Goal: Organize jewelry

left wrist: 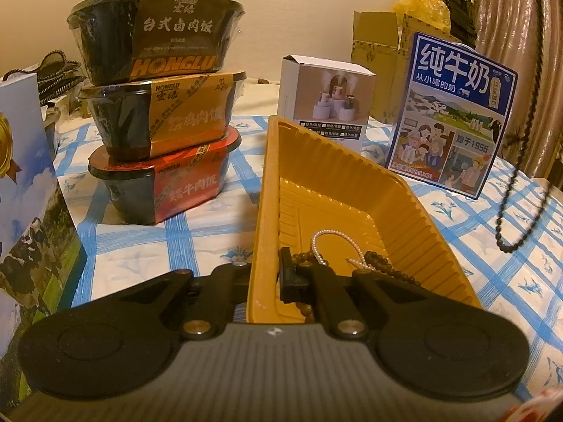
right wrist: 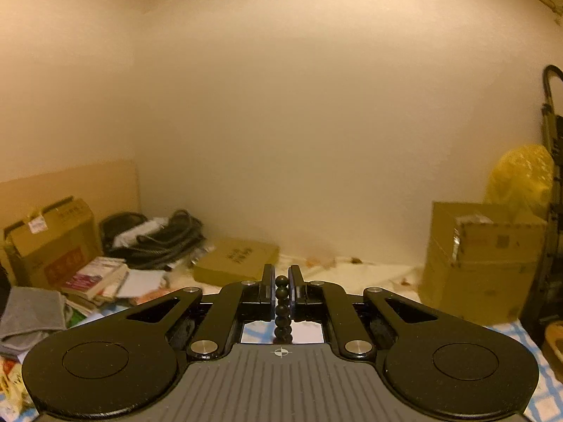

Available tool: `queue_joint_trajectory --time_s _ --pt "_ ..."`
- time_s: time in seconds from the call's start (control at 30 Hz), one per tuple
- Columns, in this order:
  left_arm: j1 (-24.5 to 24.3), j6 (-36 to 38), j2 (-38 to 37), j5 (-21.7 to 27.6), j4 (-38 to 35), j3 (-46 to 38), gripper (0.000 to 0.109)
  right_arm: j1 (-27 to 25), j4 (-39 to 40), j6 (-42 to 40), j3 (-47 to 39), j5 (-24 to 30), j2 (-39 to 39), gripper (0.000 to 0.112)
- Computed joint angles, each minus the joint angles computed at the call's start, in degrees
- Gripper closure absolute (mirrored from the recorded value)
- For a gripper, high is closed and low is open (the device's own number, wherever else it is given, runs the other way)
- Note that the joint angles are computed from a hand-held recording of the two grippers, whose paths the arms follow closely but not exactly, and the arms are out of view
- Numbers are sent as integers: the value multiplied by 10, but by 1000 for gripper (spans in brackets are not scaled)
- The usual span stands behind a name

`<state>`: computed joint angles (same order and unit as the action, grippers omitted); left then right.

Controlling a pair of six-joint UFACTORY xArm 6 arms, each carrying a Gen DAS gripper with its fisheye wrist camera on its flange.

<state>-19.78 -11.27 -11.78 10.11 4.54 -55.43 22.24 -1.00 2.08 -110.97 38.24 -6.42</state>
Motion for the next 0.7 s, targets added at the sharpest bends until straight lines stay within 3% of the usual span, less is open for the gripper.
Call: queue_joint_trajectory --time_s 0.4,0.7 --pt "-1 -4 -1 2 -3 0 103 36 116 -27 -22 -56 74 105" --pt "-1 -6 -1 1 -7 0 103 44 216 -33 75 -55 81 105"
